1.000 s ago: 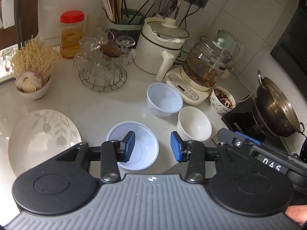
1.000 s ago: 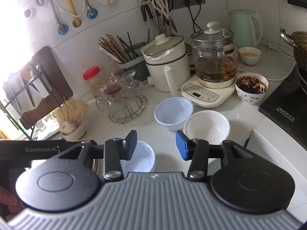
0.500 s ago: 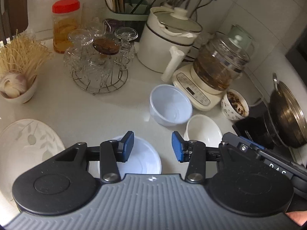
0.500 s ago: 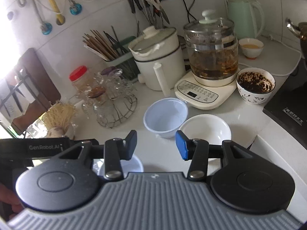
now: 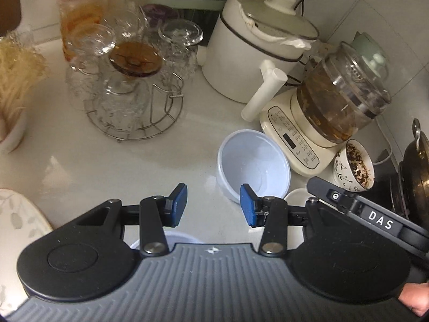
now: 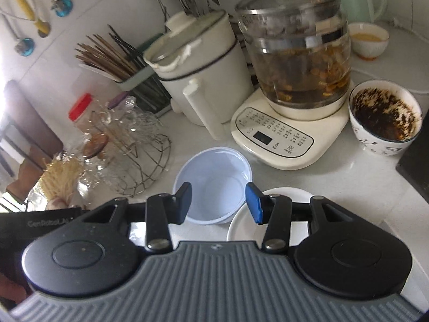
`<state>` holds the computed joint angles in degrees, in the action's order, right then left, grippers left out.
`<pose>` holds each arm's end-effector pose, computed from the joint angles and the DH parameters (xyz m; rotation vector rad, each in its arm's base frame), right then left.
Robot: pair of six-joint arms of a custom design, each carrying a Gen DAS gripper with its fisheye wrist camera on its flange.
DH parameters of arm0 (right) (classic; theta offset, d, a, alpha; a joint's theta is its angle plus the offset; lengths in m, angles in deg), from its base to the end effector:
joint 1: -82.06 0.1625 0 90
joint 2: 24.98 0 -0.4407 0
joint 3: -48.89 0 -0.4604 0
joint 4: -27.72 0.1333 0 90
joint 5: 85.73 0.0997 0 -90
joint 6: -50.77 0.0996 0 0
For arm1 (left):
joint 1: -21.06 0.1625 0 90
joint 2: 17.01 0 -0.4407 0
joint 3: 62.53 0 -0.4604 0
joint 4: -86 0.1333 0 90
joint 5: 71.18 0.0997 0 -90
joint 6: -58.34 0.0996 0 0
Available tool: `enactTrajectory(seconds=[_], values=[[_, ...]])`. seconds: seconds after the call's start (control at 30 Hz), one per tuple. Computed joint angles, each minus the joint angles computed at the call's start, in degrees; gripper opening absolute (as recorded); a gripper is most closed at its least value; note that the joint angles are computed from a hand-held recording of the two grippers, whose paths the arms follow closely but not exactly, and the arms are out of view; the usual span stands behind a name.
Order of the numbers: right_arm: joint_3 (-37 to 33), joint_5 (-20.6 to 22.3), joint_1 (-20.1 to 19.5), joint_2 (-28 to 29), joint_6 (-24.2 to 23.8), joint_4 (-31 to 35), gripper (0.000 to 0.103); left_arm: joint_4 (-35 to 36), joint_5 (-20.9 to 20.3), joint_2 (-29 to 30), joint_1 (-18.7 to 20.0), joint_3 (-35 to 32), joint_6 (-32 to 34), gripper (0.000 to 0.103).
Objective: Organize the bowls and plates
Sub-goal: 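Open both grippers and move them toward the light blue bowl, then close both grippers on the rim of the light blue bowl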
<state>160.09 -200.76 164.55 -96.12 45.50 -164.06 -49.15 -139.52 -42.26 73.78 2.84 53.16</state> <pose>0.0091 -0.6281 0.3283 -0.3489 -2.2865 1.3049 -0.3844 -0.7858 -0.0297 0.7527 2.7016 -0.3091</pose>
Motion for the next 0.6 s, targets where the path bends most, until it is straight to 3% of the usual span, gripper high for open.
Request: enactTrajectory(seconds=[0.37, 0.6], values=[[-6.54, 0.51, -3.11, 2.18, 0.36, 10.37, 0.047, 8.07, -0.82, 9.69, 0.73, -13.30, -1.26, 0.049], [-9.64, 0.60, -4.31, 3.70, 0.11, 15.62, 0.037, 12.26, 0.42, 14.06, 0.85, -19.52, -2.47, 0.048]])
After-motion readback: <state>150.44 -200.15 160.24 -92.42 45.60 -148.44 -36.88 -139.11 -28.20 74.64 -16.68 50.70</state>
